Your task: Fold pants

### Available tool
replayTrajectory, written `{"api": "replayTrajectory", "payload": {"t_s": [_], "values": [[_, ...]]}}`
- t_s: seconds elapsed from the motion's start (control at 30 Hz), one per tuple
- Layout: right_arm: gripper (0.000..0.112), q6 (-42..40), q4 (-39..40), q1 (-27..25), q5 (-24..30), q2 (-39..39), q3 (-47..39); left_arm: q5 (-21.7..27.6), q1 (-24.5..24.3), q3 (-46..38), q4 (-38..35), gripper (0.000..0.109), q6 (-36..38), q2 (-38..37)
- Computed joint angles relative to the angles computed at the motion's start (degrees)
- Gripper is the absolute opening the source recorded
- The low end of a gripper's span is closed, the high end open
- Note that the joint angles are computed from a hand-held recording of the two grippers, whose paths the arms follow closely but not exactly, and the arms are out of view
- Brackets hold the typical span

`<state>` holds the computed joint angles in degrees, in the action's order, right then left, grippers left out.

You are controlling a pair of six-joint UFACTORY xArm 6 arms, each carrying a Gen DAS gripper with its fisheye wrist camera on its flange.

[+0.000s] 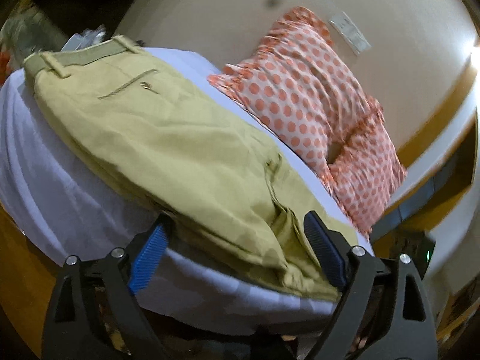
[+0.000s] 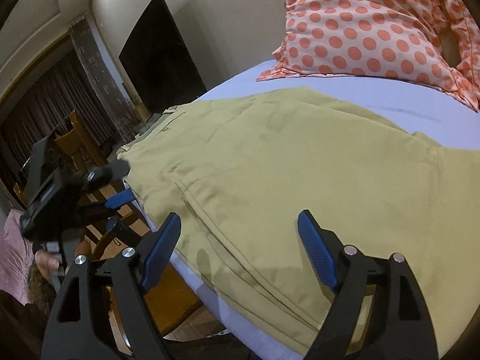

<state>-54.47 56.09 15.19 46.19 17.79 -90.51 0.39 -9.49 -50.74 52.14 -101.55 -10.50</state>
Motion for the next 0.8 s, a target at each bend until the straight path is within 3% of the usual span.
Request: {"api": "replayTrajectory", "payload": {"t_s": [0.1, 0.17, 0.3, 0.37, 0.43, 0.6, 0.73, 0.8], "values": [[0.084, -0.4, 1.29, -0.93, -0.16, -0.5, 0.81, 1.29, 3.58, 0.33, 3.8, 0.082, -8.39, -1.23], [0.084, -0.72, 2.41, -1.71, -0.06, -0.66, 1.27, 2.12, 5.88, 0.53, 2.92, 0.077, -9.11, -1.45], [0.084, -1.03, 4.58, -3.38, -0.06, -1.12, 2.17, 4.36, 7.21, 0.59, -17.8, 0.05, 9.42, -0.21], [0.084, -2.24, 6.17, -4.4, -0.66, -2.17, 3.56, 8.98, 6.75, -1.4, -24.19, 0.021, 16.17, 0.75], [0.084, -3.38, 7.72, -5.62, -1.3, -3.37, 5.01, 12.26, 6.32, -3.33, -27.19, 0.017, 20.19, 1.32], [0.084, -5.97, 12.27, -9.88, -5.3, -6.79, 8.68, 33.33, -2.06, -22.55, -13.97, 0.012, 25.93, 7.64], [0.085, -5.85, 16.48, -14.05, -9.74, -7.91, 9.76, 39.8, -10.96, -40.92, -7.82, 0.012, 37.87, 18.25], [0.085, -5.02, 18.37, -16.02, -11.93, -8.24, 10.11, 38.27, -14.82, -48.75, -7.99, 0.013, 45.74, 24.04]]}}
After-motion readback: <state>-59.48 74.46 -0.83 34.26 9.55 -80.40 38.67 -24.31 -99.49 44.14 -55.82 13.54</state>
